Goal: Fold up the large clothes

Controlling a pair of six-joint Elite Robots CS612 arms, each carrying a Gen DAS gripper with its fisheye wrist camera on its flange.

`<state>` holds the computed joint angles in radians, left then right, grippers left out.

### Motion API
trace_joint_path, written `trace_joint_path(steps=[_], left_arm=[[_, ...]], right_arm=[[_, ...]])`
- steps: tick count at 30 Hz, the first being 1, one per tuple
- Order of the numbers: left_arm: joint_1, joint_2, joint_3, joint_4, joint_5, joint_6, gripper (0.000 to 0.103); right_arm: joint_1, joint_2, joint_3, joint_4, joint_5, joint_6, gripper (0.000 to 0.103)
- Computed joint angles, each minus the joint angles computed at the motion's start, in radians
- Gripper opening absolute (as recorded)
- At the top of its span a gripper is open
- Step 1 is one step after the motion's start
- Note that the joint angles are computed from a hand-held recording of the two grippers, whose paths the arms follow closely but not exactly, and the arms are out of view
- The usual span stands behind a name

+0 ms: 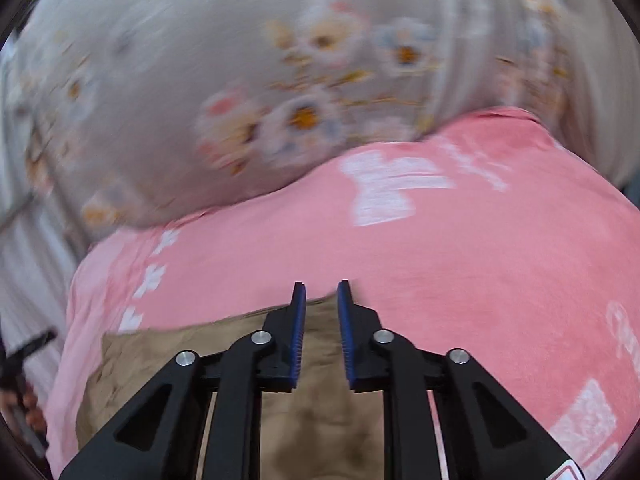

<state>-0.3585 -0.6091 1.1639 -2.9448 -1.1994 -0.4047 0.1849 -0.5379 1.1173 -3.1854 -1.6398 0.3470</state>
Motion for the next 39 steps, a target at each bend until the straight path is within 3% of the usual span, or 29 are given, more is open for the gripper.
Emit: trace_joint_path(steps=[2, 6, 11, 13, 17, 24, 32, 39], left_arm=[[-0.015, 0.037, -0.075, 0.054, -0.077, 0.004, 0.059], [-0.046, 0.116, -0.210, 0.167, -0.113, 0.005, 0.059], [-0.061, 0.207, -0.353, 0.309, -0.088, -0.002, 0.059], [-0.060, 0.216, -0.359, 0.317, -0.084, -0.009, 0.059], [-0.056, 0.238, -0.379, 0.308, -0.080, -0.013, 0.060], [-0.060, 0.257, -0.383, 0.264, -0.054, -0.001, 0.061], [-0.066, 0.271, -0.391, 0.247, -0.019, 0.013, 0.062], [-0.072, 0.279, -0.401, 0.255, 0.010, 0.021, 0.063]], right_arm=[[0.029, 0.039, -0.079, 0.062, 0.018, -0.069, 0.010], [0.072, 0.137, -0.263, 0.223, 0.020, -0.155, 0.007], [0.075, 0.223, -0.419, 0.389, 0.018, -0.159, 0.007], [0.069, 0.252, -0.465, 0.445, 0.034, -0.145, 0.007], [0.060, 0.281, -0.501, 0.469, 0.069, -0.107, 0.003], [0.061, 0.313, -0.543, 0.479, 0.067, -0.103, 0.002], [0.073, 0.336, -0.574, 0.476, 0.013, -0.134, 0.002], [0.074, 0.341, -0.579, 0.477, 0.007, -0.139, 0.002]])
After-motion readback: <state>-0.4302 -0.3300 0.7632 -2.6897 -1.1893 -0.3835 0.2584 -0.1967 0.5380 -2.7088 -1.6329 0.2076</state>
